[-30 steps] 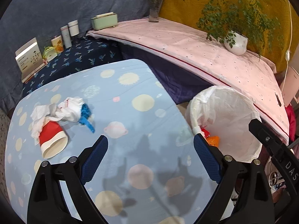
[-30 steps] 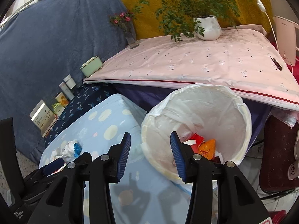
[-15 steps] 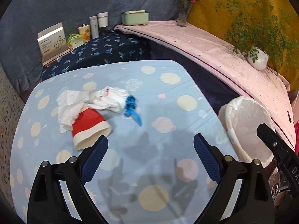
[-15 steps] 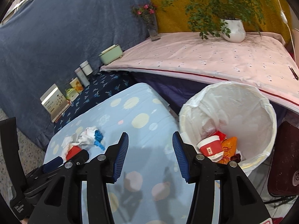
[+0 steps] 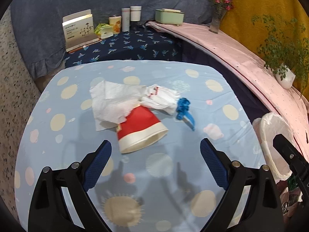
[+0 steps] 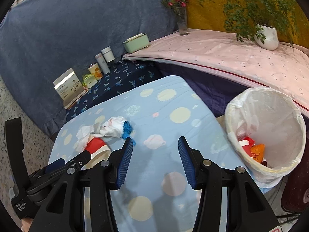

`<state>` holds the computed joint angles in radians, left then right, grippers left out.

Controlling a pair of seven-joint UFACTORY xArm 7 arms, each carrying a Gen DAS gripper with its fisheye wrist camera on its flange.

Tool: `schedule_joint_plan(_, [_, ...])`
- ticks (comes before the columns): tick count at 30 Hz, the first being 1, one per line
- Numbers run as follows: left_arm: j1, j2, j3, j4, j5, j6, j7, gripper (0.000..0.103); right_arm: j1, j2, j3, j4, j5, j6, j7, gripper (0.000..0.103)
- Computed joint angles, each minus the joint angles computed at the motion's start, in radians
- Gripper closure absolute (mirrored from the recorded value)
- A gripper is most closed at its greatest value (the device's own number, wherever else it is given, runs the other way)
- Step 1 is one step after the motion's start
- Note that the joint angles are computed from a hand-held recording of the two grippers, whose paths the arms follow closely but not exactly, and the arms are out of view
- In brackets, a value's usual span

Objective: Collect trash
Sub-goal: 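Move both open tools back to the white tissue and glove, then grasp the white tissue with the left tool while the right tool grasps the white glove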

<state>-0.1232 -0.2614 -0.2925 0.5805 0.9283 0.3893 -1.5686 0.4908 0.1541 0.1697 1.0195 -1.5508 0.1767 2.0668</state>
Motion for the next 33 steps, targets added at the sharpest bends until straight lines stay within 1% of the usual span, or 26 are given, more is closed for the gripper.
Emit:
schedule_joint_plan(3, [0.019, -0.024, 0.021, -0.033, -0.006, -0.017, 0.006, 0.013, 0.016, 0.043, 0.006, 0.041, 0.040, -0.002, -0.049, 0.055])
schedule_joint_plan(8, [0.077, -0.048, 0.045, -0.078, -0.023, -0.062, 0.040, 0.012, 0.069, 0.122, -0.013, 0.121, 0.128, -0.012, -0.145, 0.055])
schedule_joint_plan(13, [0.155, -0.044, 0.047, -0.094, -0.022, -0.111, 0.061, 0.011, 0.117, 0.224, -0.034, 0.225, 0.251, -0.020, -0.284, 0.055])
schedule_joint_plan(18, [0.217, 0.021, 0.061, -0.064, 0.000, -0.164, 0.081, 0.011, 0.137, 0.326, -0.037, 0.328, 0.390, -0.025, -0.440, 0.055])
schedule_joint_plan(20, [0.226, 0.059, 0.070, -0.038, 0.016, -0.174, 0.083, 0.011, 0.132, 0.376, -0.026, 0.379, 0.457, -0.028, -0.516, 0.055])
schedule_joint_plan(23, [0.221, 0.120, 0.102, 0.007, 0.045, -0.192, 0.082, 0.011, 0.118, 0.447, -0.002, 0.455, 0.555, -0.026, -0.632, 0.055])
schedule_joint_plan(25, [0.209, 0.157, 0.131, 0.033, 0.060, -0.205, 0.080, 0.011, 0.115, 0.497, 0.013, 0.512, 0.611, -0.013, -0.705, 0.055])
schedule_joint_plan(27, [0.196, 0.198, 0.170, 0.057, 0.057, -0.235, 0.092, 0.011, 0.111, 0.544, 0.028, 0.565, 0.661, -0.003, -0.772, 0.055])
schedule_joint_plan(31, [0.168, 0.263, 0.241, 0.083, 0.023, -0.287, 0.122, 0.013, 0.107, 0.638, 0.054, 0.671, 0.753, 0.019, -0.889, 0.055])
schedule_joint_plan(33, [0.162, 0.298, 0.269, 0.077, -0.077, -0.351, 0.208, 0.017, 0.103, 0.681, 0.069, 0.721, 0.797, 0.038, -0.947, 0.055])
